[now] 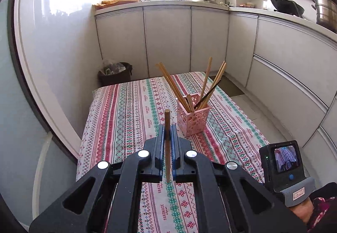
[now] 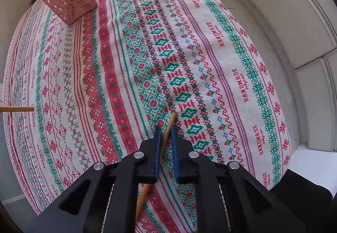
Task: Organize utensils
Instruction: 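Grasp a chopstick with the right gripper while the left gripper carries its chopstick to the basket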
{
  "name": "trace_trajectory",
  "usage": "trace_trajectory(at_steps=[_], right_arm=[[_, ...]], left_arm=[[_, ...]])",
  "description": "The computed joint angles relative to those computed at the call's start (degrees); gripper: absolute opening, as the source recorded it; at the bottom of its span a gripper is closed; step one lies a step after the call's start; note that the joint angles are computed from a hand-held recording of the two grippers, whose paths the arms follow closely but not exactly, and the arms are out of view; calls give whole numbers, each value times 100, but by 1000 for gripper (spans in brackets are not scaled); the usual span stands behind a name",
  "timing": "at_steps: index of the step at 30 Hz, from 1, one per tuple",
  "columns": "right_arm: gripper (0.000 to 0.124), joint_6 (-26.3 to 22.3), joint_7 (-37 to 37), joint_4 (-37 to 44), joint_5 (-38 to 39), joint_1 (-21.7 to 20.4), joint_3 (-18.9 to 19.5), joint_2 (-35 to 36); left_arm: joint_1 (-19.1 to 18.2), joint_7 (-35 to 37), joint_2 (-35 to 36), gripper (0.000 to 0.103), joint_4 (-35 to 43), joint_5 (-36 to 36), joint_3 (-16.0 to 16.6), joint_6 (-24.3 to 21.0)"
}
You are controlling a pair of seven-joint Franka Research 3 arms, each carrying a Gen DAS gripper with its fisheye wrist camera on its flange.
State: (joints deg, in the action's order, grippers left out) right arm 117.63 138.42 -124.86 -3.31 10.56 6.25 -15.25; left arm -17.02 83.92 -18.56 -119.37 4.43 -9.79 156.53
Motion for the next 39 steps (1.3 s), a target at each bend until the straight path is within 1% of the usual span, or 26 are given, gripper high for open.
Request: trace_trajectory(at_steps=[2, 3, 6, 8, 10, 12, 15, 16, 18, 20, 21, 26, 28, 31, 33, 35, 39], right_arm=[[5, 252, 16, -26, 102, 29, 0, 23], [5, 468, 63, -73, 105, 36, 14, -9], [5, 1244, 31, -423, 103, 39, 44, -463], [5, 1796, -61, -647, -38, -28, 113, -826], [5, 2242, -183, -828, -161, -133, 173, -1169], [5, 2588, -424, -1022, -108, -217, 119, -1544], [5, 2915, -806, -1132, 105, -348, 29, -1950], [5, 2906, -980, -1158, 210, -369, -45, -2135], [5, 2999, -1226, -1030, 377, -474, -92, -2187], [5, 2899, -1621, -791, 582, -516, -301, -2276], [5, 2957, -1741, -666, 675, -553, -320, -2220], [5, 3271, -2328, 110, 1082, -651, -437, -1718], [5, 3312, -2521, 480, 1223, -666, -496, -1447], [5, 3301, -2808, 945, 1407, -669, -597, -1080], [5, 3324, -2917, 1149, 1440, -727, -608, -912], [5, 3375, -2988, 1286, 1452, -782, -610, -764], [5, 3455, -3041, 1438, 1500, -839, -617, -505]], left_arm=[[6, -12, -4, 4, 5, -28, 15, 7], [3, -19, -5, 4, 6, -52, 24, 15], [-87, 84, -14, 4, 12, -249, 114, 43], [-175, 194, -22, 4, 13, -449, 187, 87], [-369, 447, -32, 4, 26, -839, 345, 93], [-529, 686, -49, 4, 61, -1223, 459, 80], [-724, 992, -12, 4, 221, -1831, 599, 30], [-736, 1037, 23, 4, 308, -1971, 600, 28], [-755, 1123, 107, 4, 485, -2237, 592, 44], [-749, 1184, 257, 4, 765, -2438, 558, 30], [-703, 1168, 359, 4, 937, -2456, 504, 19], [-322, 784, 1116, 4, 2129, -2036, 95, -84], [-174, 476, 1477, 4, 2634, -1644, -92, -87], [-62, 38, 2087, 4, 3435, -1024, -297, -170], [-75, -371, 2511, 4, 3936, -408, -355, -183], [-141, -652, 2971, 4, 4491, 65, -370, -312], [-291, -889, 3786, 5, 5397, 539, -345, -616]])
